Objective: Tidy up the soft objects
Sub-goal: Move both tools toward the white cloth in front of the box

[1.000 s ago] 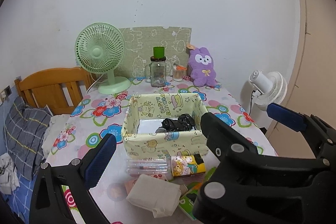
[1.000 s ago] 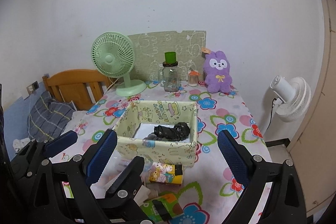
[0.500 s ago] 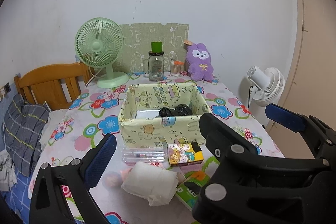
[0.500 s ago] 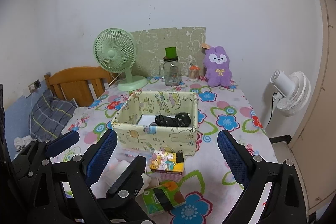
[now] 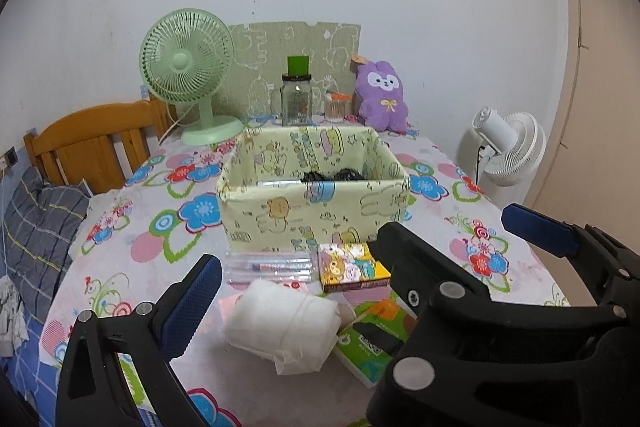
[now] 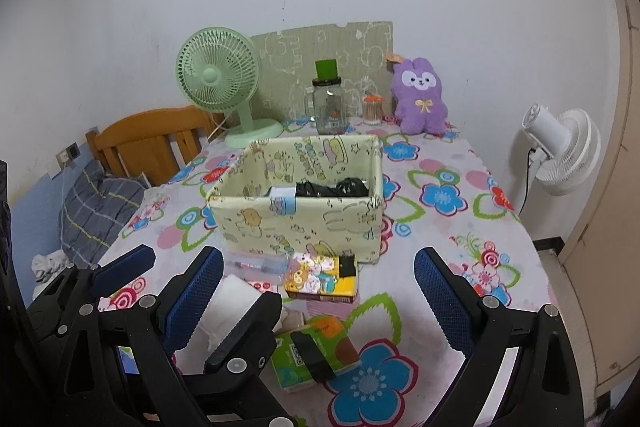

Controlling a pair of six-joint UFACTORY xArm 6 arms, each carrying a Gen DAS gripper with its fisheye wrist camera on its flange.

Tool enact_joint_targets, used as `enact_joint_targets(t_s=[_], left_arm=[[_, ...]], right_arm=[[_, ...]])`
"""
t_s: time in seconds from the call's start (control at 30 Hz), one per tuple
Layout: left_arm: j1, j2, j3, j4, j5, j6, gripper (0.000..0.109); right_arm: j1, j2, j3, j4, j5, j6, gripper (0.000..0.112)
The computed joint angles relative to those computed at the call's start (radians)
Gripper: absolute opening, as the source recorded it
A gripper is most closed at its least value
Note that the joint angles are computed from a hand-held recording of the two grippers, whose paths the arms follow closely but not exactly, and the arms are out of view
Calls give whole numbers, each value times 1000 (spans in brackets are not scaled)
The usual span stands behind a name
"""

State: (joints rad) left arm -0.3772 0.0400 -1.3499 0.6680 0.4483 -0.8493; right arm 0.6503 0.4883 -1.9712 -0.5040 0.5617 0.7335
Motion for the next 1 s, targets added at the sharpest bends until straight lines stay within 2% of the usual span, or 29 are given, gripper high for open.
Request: enact_joint_targets(t_s=[0.53, 0.8, 1.0], left_arm=[[13, -19, 117, -5, -55, 8, 103], [18, -20, 159, -45, -47, 41, 102], [32, -19, 169, -22, -26, 9, 102]], right_arm=[[7, -32, 148, -41, -88, 34, 98], [5, -12, 163, 2, -76, 14, 98], [7, 15, 145, 46, -61, -22, 98]])
